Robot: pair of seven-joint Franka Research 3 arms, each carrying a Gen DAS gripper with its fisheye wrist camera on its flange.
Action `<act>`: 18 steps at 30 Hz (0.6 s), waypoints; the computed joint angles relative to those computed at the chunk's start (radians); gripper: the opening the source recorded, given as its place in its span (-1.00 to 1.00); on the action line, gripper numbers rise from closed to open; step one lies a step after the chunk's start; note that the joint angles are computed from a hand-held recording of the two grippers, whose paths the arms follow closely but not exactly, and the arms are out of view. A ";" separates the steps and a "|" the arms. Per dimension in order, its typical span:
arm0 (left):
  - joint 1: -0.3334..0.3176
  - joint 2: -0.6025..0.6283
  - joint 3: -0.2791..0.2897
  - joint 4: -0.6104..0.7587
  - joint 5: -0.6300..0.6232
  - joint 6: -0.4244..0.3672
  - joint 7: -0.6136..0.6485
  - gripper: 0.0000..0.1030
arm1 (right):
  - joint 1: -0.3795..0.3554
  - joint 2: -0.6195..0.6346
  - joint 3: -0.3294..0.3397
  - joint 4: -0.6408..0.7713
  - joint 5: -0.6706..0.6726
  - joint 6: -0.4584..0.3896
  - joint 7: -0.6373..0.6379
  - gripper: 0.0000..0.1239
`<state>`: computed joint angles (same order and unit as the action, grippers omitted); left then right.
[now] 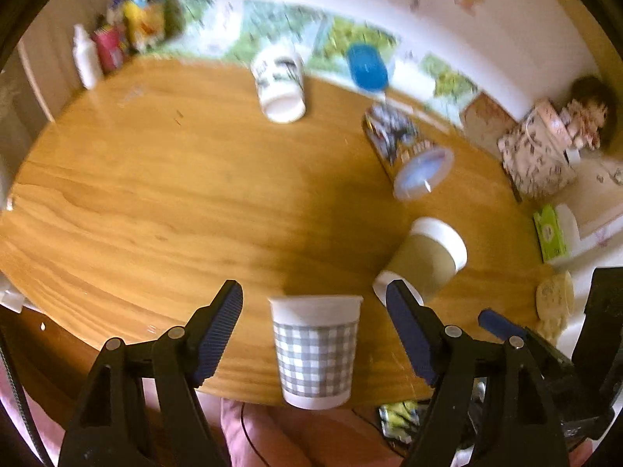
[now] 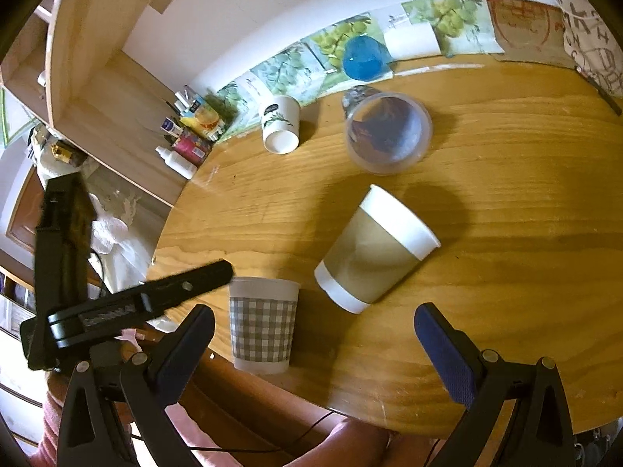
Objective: Flip cup upright
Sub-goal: 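Lower the upright gingham cup onto the desk and open the left tool, then move the right tool to the upright gingham cup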
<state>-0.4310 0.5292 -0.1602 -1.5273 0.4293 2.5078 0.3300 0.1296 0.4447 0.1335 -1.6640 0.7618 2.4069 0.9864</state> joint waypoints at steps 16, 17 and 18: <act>-0.027 -0.238 0.040 -0.267 0.406 -0.126 -0.483 0.54 | 0.096 -0.043 0.051 -0.142 0.049 0.339 -0.080 0.66; -0.014 -0.255 0.029 -0.289 0.411 -0.113 -0.486 0.54 | 0.101 -0.042 0.051 -0.145 0.039 0.348 -0.074 0.66; -0.007 -0.269 0.019 -0.307 0.419 -0.110 -0.490 0.54 | 0.107 -0.041 0.050 -0.151 0.028 0.363 -0.066 0.66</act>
<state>-0.4381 0.2599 -0.1408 -1.8348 0.8482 2.3975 -0.1600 0.2367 0.4036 0.1839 -1.8150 0.7901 2.7702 0.9206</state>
